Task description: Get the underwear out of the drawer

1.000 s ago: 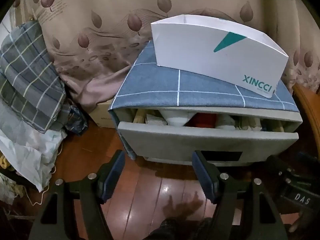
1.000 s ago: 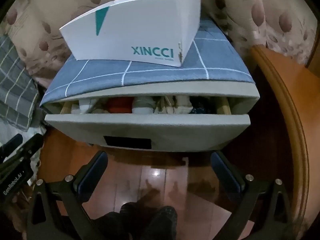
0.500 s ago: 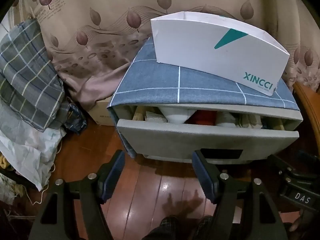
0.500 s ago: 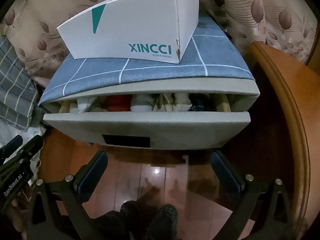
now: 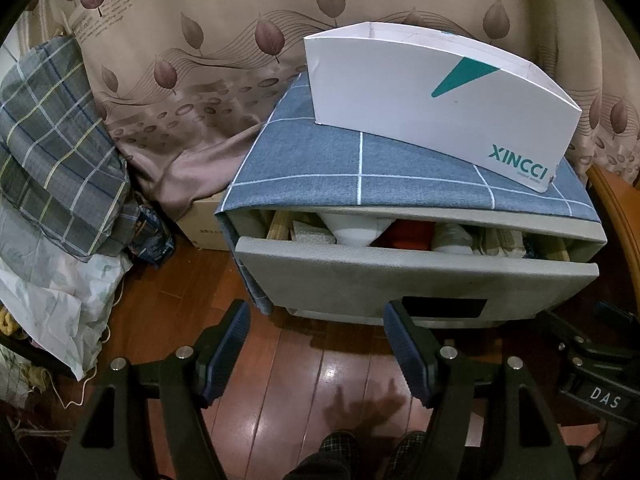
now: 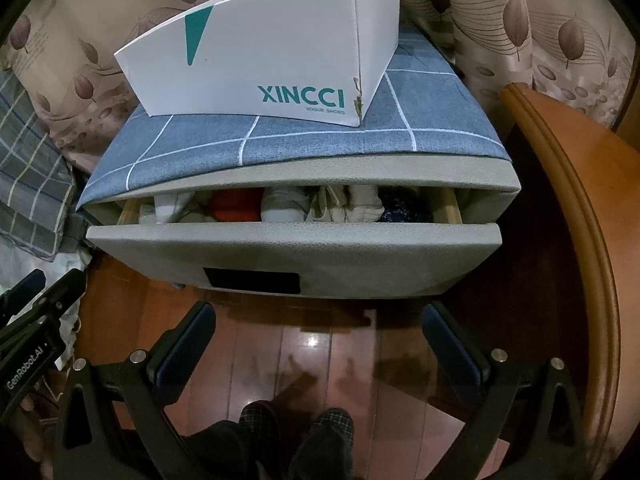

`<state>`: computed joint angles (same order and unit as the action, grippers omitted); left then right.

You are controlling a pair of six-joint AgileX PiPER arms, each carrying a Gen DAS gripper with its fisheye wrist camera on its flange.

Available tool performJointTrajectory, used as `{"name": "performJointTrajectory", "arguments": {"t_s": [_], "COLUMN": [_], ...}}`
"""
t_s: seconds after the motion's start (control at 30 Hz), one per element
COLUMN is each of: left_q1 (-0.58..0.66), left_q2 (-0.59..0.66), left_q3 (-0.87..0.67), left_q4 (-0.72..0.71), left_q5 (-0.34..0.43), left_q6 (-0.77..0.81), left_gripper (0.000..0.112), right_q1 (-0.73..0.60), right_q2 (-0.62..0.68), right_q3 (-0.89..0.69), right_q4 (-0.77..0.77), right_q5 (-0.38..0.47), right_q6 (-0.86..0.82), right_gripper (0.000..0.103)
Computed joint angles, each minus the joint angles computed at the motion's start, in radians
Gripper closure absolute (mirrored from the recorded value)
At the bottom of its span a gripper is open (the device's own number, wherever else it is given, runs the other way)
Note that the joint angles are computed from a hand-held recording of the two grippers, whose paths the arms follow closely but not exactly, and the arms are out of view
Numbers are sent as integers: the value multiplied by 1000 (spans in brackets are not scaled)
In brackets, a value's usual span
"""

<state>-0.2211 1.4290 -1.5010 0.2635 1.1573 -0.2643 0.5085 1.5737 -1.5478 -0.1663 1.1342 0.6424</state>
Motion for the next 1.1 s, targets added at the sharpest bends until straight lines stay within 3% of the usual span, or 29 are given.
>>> {"name": "performJointTrajectory", "arguments": {"t_s": [1.1], "left_q1": [31], "left_q2": [-11], "left_q3": [9], "left_q4": [-28], "left_q5": [-2], "left_q6": [29], "left_gripper": [41], "right_q1": [-7], "right_q2": [-2], "right_q3": [1], "right_q4": [6], "right_q5": [0], "right_q6": [-9], "right_gripper": [1]}}
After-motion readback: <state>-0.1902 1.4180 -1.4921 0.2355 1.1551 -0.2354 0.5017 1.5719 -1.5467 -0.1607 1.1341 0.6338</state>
